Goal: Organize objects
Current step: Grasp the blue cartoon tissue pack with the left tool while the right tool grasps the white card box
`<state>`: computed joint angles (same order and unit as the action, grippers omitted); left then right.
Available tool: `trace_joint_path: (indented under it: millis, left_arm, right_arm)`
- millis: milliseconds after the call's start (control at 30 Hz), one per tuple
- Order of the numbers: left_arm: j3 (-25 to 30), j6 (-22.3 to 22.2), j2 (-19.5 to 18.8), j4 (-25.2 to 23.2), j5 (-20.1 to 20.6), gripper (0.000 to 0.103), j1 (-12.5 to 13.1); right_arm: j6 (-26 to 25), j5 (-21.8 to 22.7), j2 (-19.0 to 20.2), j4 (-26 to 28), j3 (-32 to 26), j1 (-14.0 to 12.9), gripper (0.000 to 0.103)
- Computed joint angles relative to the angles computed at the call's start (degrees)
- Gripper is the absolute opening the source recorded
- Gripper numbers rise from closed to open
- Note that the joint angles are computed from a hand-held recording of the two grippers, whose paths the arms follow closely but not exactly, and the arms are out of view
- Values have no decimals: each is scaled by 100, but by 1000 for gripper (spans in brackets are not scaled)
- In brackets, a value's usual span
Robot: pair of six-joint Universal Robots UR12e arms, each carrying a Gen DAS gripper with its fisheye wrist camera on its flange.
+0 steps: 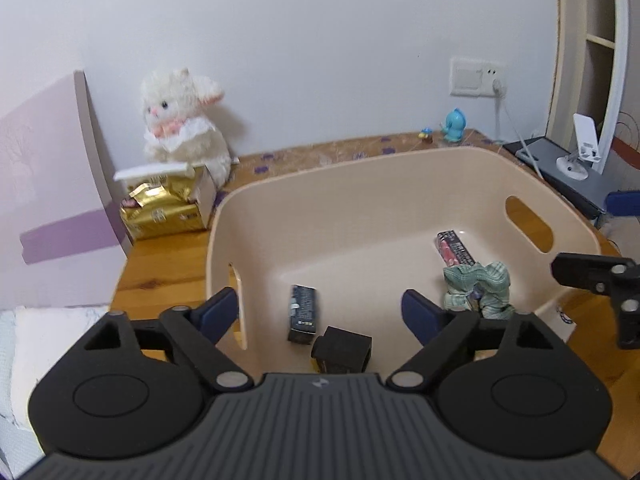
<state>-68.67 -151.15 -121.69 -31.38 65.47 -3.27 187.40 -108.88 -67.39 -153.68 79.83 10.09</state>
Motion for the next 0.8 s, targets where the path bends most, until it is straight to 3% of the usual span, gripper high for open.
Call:
trace_joint_path:
  millis: [200,367,800]
  left_arm:
    - [-368,40,278,187,-215,92,151]
    - [-582,126,425,95,-158,93,230]
    - [-841,353,436,-692,213,93,180]
  right_arm:
    - [161,16,-342,-147,454,-43,103]
    - [295,10,-499,75,718,-95,103]
    - [716,266,-409,753,913,-244,103]
